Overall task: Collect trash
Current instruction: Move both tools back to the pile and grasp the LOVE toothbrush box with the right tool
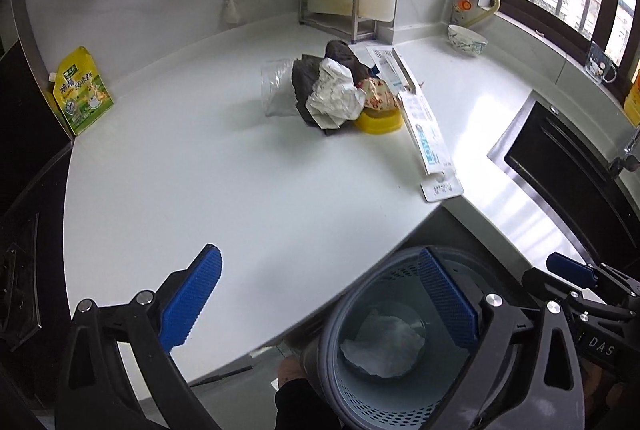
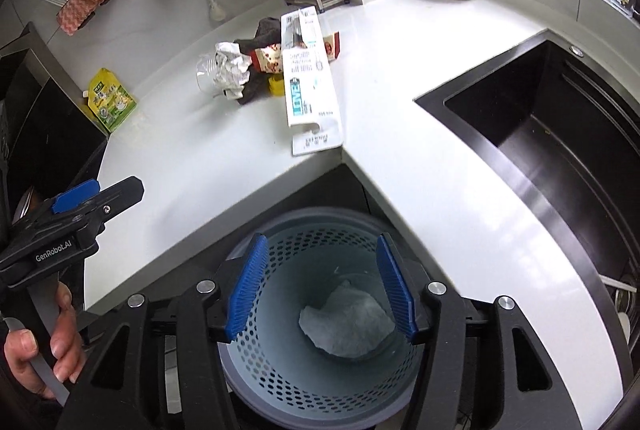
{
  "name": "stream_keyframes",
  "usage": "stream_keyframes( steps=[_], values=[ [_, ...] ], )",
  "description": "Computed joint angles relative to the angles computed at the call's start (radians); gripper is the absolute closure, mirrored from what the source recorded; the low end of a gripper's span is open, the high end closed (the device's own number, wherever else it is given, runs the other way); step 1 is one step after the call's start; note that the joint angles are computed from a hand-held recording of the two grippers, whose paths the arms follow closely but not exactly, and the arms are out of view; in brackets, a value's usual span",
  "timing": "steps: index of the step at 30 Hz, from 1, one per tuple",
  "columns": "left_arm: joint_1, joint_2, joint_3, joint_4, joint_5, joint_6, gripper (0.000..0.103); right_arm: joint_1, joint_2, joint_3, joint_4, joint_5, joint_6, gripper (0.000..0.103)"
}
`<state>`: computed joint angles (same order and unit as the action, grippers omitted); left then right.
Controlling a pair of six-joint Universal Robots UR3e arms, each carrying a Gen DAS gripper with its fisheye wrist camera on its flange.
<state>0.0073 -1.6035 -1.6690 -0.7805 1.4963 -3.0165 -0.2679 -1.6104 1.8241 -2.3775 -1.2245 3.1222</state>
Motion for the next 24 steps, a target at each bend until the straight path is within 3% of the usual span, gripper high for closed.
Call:
stream_keyframes(
  steps=[9, 14, 24],
  values=[
    [0.066, -0.153, 0.185, 0.072, -0.054, 0.03, 0.006, 0.089, 0.335, -0.406, -0.021, -0.076, 0.07, 0.043],
    [0.095, -0.258, 0.26, 0.123, -0.117, 0.043, 0.006, 0.122, 0.526, -0.653, 0.026, -0.123, 0.091, 0.036],
    [0.095, -0.47, 0.447, 0.14, -0.123, 0.071, 0.006, 0.158, 0.853, -1.101, 0.15, -0.157, 0.08, 0.027]
  ],
)
